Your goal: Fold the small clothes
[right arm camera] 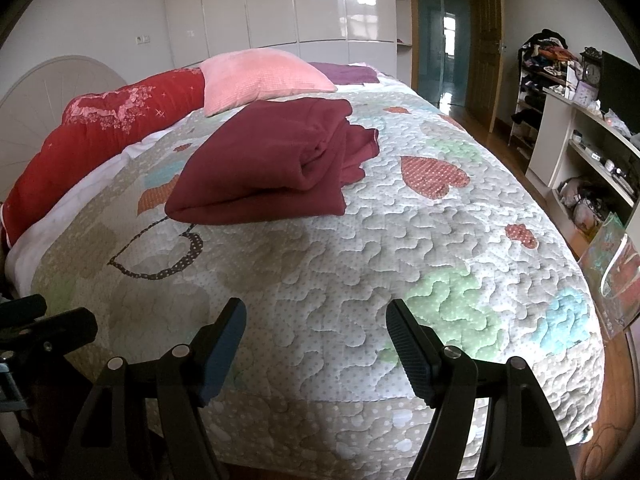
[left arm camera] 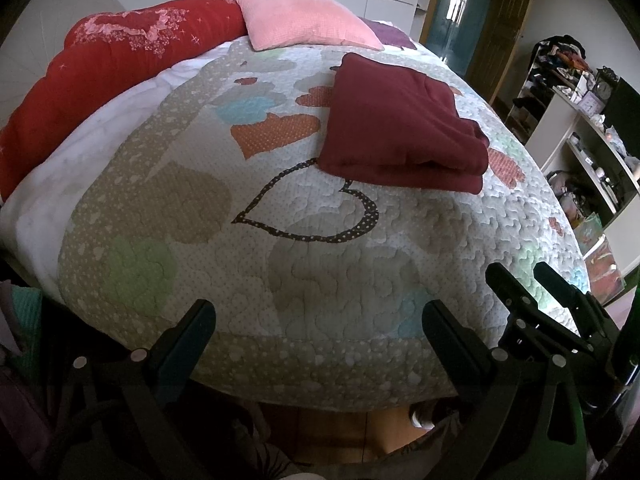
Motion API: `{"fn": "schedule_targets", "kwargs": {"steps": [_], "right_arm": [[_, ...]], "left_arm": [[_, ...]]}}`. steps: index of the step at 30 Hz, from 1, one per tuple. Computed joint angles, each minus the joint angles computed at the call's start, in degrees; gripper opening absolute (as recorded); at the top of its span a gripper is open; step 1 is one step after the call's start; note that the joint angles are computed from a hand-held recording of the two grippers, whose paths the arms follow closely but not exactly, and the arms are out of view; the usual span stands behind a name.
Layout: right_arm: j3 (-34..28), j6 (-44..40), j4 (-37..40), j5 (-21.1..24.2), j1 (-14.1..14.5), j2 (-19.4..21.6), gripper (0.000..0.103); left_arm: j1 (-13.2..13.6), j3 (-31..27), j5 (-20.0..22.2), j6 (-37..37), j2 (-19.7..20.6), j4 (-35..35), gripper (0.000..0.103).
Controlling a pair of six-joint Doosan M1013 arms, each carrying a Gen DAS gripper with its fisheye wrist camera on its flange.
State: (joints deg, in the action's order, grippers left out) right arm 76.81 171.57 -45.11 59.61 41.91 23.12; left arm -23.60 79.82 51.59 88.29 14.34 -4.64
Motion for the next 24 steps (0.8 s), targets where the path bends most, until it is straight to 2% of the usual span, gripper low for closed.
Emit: {"fn": "schedule_targets", "kwargs": {"steps": [13, 24], "right_arm": [[0.2, 0.0, -0.2, -0.2, -0.1, 0.0, 0.077], [0.6, 1.9, -1.1, 0.6, 0.0, -0.4, 0.077]], "left_arm": [[0.0, 0.1, 0.3, -0.2, 0.3, -0.1, 0.103], [-0.1, 0.4, -1.9, 0.5, -0.4, -0.6, 0.103]]}}
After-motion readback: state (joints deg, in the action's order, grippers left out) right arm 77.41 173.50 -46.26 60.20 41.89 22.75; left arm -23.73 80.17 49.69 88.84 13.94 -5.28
